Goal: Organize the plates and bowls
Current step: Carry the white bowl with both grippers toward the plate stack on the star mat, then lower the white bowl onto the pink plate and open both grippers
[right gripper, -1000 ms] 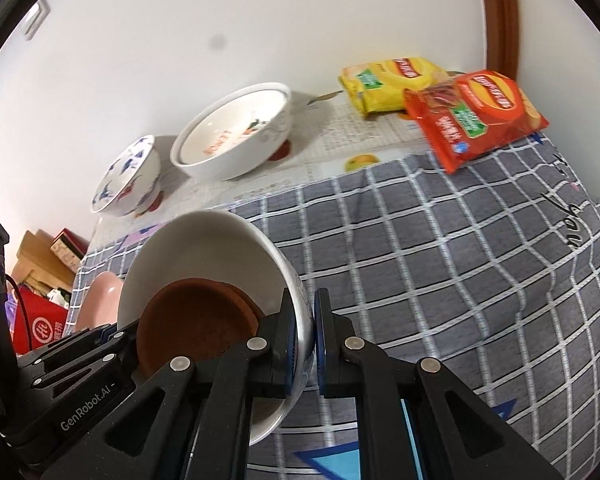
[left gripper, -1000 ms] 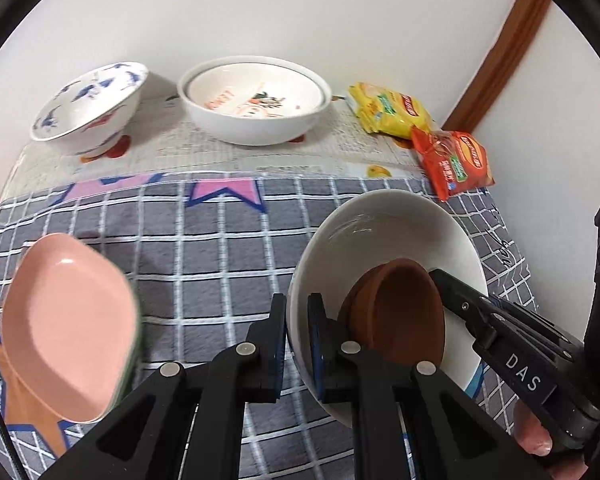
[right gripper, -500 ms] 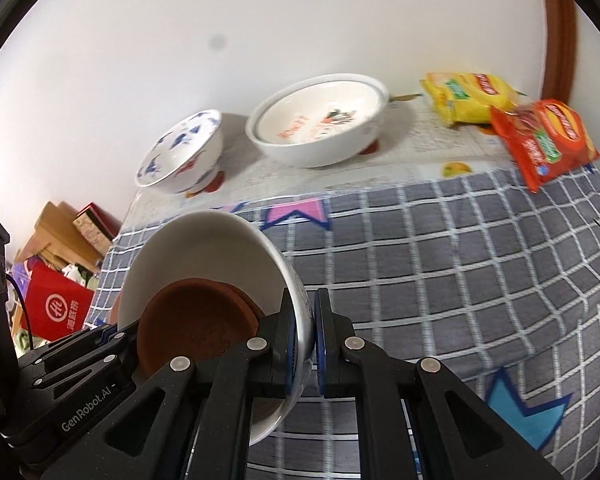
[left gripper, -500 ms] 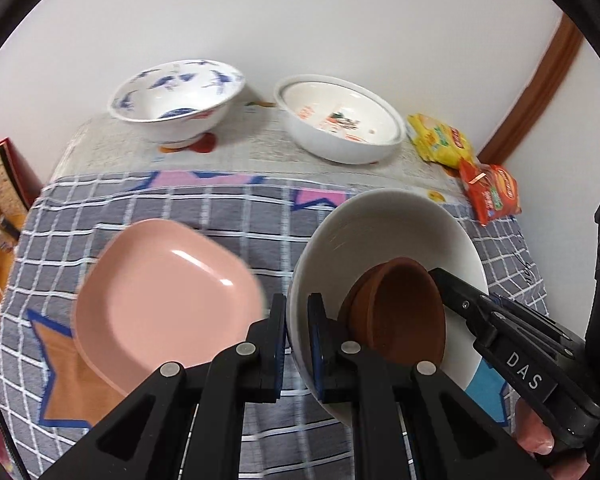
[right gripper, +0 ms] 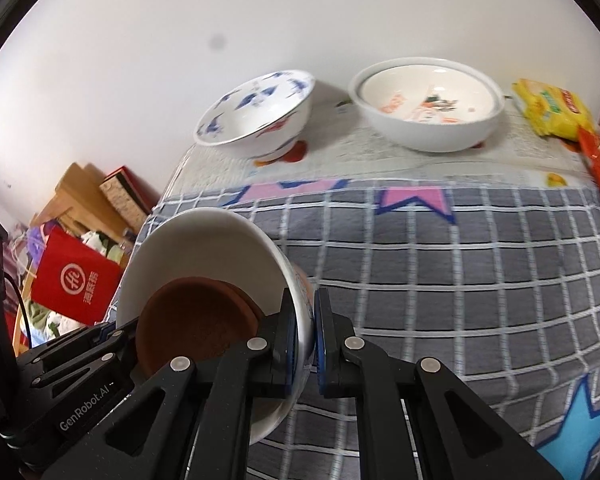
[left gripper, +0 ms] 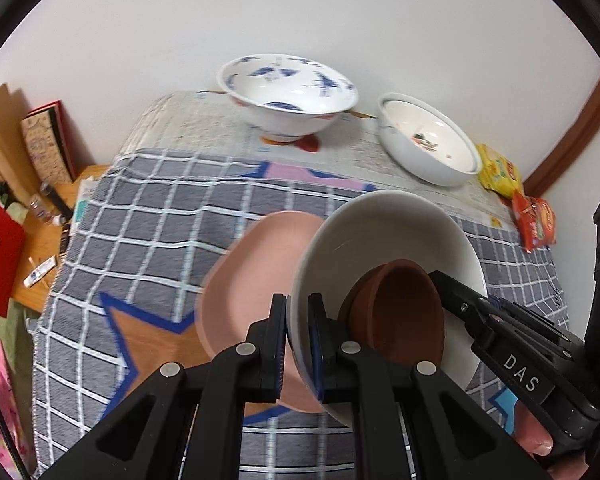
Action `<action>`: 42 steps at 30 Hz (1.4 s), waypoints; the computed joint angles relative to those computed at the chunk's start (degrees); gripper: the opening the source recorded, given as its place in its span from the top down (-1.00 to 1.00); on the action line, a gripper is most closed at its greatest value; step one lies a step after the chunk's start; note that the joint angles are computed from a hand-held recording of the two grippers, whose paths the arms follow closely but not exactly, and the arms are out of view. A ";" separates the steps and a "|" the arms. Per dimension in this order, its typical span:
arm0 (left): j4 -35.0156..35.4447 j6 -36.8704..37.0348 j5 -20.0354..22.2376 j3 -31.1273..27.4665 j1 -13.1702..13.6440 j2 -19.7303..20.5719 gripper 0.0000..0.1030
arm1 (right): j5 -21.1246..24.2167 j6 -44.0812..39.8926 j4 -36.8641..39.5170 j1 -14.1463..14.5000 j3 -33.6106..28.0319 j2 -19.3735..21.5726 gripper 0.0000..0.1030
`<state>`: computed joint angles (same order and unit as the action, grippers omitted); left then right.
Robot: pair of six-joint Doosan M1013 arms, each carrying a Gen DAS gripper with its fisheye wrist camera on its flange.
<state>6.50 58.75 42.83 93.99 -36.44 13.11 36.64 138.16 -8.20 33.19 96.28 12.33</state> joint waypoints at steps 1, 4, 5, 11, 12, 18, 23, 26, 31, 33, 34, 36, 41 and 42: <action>0.15 -0.27 0.01 0.17 0.32 -0.01 0.79 | 0.03 -0.55 0.49 0.12 -0.36 0.38 0.83; -0.30 -0.36 -0.19 0.82 1.25 0.00 0.79 | 0.30 -2.35 2.03 0.47 -1.68 1.82 0.83; -0.57 -0.19 -0.37 1.07 1.52 -0.02 0.79 | 0.44 -2.92 2.56 0.51 -2.04 2.18 0.83; -1.71 0.52 -0.20 1.56 2.67 0.82 0.79 | 1.56 -5.46 4.66 0.77 -3.74 4.41 0.84; -2.15 0.85 -0.15 1.60 2.78 0.96 0.79 | 1.76 -5.85 5.30 0.70 -3.90 4.73 0.84; -4.38 2.57 -0.70 1.70 3.11 1.90 0.78 | 3.04 -6.63 6.54 0.29 -3.85 5.68 0.84; -5.46 3.41 -0.73 1.28 3.32 2.28 0.77 | 3.24 -7.18 7.00 -0.13 -3.83 5.87 0.84; -5.41 3.40 -0.79 1.29 3.25 2.31 0.75 | 3.09 -7.51 6.66 -0.15 -3.88 5.99 0.84; -6.21 3.70 -0.21 1.07 3.38 2.53 0.73 | 2.74 -9.64 7.97 -0.43 -3.81 6.03 0.84; -6.55 3.97 -0.26 1.15 3.46 2.62 0.70 | 3.16 -9.75 8.32 -0.56 -3.88 6.07 0.83; -6.64 3.84 -0.40 1.27 3.49 2.58 0.70 | 3.10 -9.87 8.44 -0.60 -3.80 6.01 0.81; -6.94 3.94 -0.60 1.40 3.55 2.51 0.70 | 3.18 -10.32 8.69 -0.68 -3.72 5.95 0.77; -5.43 3.06 -0.06 1.34 3.16 2.21 0.70 | 3.72 -10.34 8.33 -0.55 -3.86 5.74 0.70; -5.22 2.85 0.02 1.33 3.08 2.11 0.70 | 3.50 -9.97 7.90 -0.50 -3.77 5.59 0.70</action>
<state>1.28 61.60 42.85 95.32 -33.36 15.22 40.15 128.19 -0.30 32.69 92.52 17.93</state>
